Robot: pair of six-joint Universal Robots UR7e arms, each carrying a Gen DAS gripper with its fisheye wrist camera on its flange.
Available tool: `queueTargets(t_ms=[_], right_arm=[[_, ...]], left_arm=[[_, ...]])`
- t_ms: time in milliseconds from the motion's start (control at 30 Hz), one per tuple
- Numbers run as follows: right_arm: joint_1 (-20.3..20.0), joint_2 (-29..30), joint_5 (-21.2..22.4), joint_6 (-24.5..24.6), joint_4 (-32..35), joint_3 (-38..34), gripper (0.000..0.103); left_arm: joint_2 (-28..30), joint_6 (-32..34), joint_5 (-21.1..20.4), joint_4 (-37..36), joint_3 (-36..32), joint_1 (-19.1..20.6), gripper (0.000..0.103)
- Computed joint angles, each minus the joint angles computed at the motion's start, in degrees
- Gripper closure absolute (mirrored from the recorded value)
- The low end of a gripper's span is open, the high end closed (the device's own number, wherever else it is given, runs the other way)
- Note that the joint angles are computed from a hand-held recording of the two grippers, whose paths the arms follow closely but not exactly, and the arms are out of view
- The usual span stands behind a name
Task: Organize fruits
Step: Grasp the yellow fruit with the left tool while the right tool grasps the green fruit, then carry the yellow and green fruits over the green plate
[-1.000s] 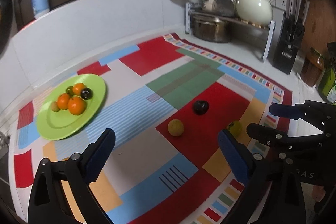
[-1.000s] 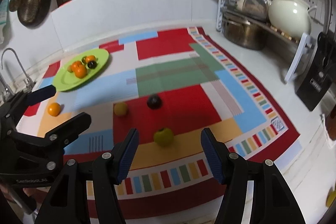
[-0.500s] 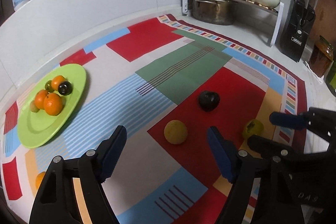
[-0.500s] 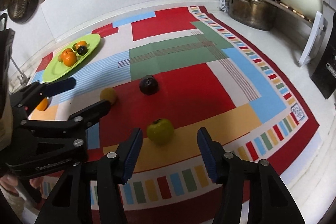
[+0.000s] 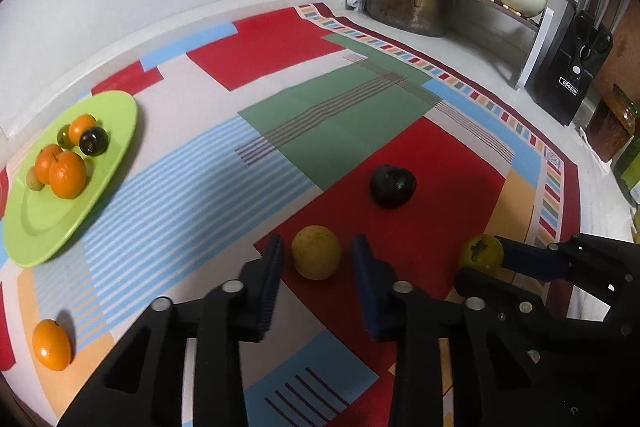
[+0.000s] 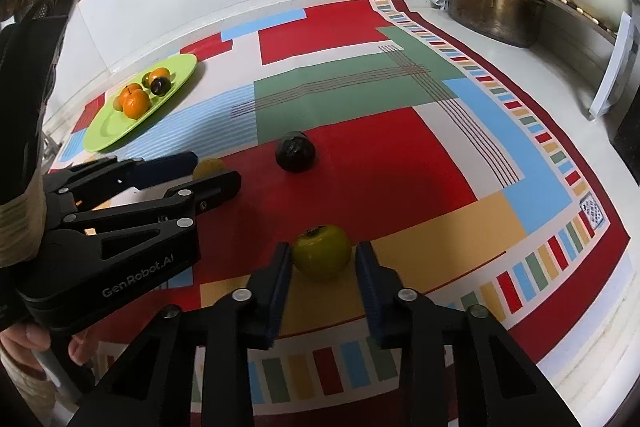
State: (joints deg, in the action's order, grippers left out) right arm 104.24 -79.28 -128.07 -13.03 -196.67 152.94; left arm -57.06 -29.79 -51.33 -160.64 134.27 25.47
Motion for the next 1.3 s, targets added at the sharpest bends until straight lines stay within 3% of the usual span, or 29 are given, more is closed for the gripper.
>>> queueTargets(t_ms=[100,367,800,1300], right_arm=[[0.12,-0.05,0.23,-0.04,-0.36,0.06,0.072],[1.49,-0.88,0.81,0.21,-0.20,0.08,0.072],[5.03,-3.57,1.38,1.00,2.05,-0.38,0.072],[13.18,-1.08,2.29,1.63,4.07,-4.10,0.072]], left_arm=[[-0.25,-0.38,0.09,0.01,0.25,-0.29,0.077],[-2.44,-2.16,-0.25,0.47,1.45,-1.58,0.077],[-9.06,-9.49,2.25,7.21,4.01,-6.42,0.077],[-23.64,-23.72,8.55,26.10,6.21,-12.00,0.077]])
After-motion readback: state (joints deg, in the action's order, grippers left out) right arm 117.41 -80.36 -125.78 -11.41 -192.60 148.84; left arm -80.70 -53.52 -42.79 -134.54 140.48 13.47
